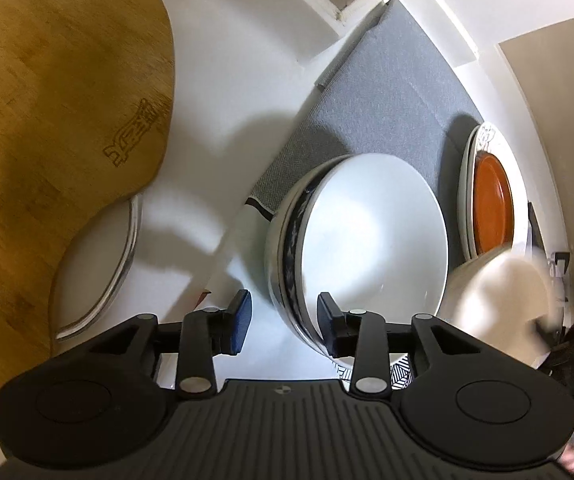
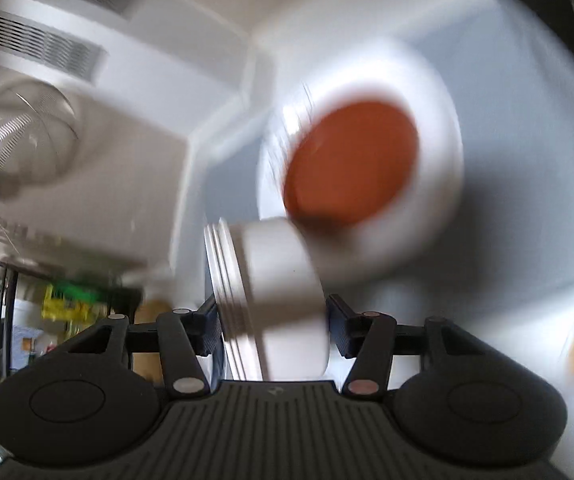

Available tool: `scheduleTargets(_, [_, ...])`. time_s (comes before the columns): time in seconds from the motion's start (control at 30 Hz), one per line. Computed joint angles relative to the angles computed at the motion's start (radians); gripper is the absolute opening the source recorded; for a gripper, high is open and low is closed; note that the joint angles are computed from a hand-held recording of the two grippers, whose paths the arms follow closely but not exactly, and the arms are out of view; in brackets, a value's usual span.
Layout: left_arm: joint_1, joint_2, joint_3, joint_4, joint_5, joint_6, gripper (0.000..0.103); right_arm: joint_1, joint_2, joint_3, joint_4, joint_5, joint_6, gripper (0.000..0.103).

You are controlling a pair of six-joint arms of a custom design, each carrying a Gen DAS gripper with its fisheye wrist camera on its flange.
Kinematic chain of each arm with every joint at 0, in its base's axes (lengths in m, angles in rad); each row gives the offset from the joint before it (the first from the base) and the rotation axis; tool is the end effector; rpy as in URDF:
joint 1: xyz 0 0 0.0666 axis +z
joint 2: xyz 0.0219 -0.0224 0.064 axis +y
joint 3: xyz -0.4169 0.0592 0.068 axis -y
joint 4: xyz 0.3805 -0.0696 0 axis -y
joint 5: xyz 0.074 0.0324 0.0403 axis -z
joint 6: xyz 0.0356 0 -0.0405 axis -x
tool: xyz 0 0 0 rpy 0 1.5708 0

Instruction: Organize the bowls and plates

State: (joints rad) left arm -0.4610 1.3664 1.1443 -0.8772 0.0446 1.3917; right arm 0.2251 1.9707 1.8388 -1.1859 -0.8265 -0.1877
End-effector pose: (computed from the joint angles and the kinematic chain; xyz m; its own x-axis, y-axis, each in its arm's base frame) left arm 0.3794 -0.1907 0.3711 -0.5973 -0.8009 -0.0418 -0.7027 0.5477 -0.4540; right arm 0.6263 0.1699 0.3430 -0.9889 -0.0968 -0.1130 -0.1488 0.6487 0.7463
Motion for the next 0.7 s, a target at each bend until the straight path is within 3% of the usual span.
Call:
scheduleTargets(0.1, [0.003, 0.012, 0.008, -0.001, 0.005, -0.017, 0.040, 0.009, 0.020, -0.039, -0.020, 0.014, 0.020, 0.052])
scheduleTargets(0.13, [0.005, 0.013, 0.007, 0.003, 0.008, -0.020, 0.040, 0.014, 0.022, -0.035, -0.031, 0.055, 0.038, 0.053])
scheduleTargets(0.17, [0.006, 0.012, 0.004, 0.009, 0.012, -0.019, 0.040, 0.019, 0.015, -0.038, -0.021, 0.105, 0.042, 0.061])
scheduleTargets(0.23, [0.011, 0.013, -0.001, 0.019, 0.020, -0.021, 0.040, 0.014, -0.015, -0.054, 0.033, 0.126, 0.025, 0.076])
scheduleTargets(0.33, [0.012, 0.016, 0.005, 0.011, 0.010, -0.035, 0.039, 0.015, -0.084, -0.070, 0.125, 0.182, 0.037, 0.078])
scheduleTargets(0.4, [0.010, 0.015, 0.008, 0.014, 0.002, -0.052, 0.036, 0.027, -0.092, -0.030, 0.138, 0.140, 0.000, 0.083])
scheduleTargets(0.47, [0.003, 0.031, 0.035, -0.026, -0.032, -0.077, 0.036, 0.058, -0.059, 0.043, 0.084, 0.049, -0.008, 0.084])
scheduleTargets(0.53, [0.003, 0.050, 0.064, -0.061, -0.052, -0.093, 0.036, 0.111, -0.033, 0.092, 0.035, 0.023, 0.071, 0.084])
scheduleTargets(0.63, [0.004, 0.075, 0.097, -0.090, -0.060, -0.118, 0.034, 0.203, 0.013, 0.161, -0.040, 0.105, 0.250, 0.082])
scheduleTargets(0.7, [-0.001, 0.102, 0.133, -0.154, -0.089, -0.133, 0.033, 0.246, 0.051, 0.203, -0.078, 0.148, 0.331, 0.078])
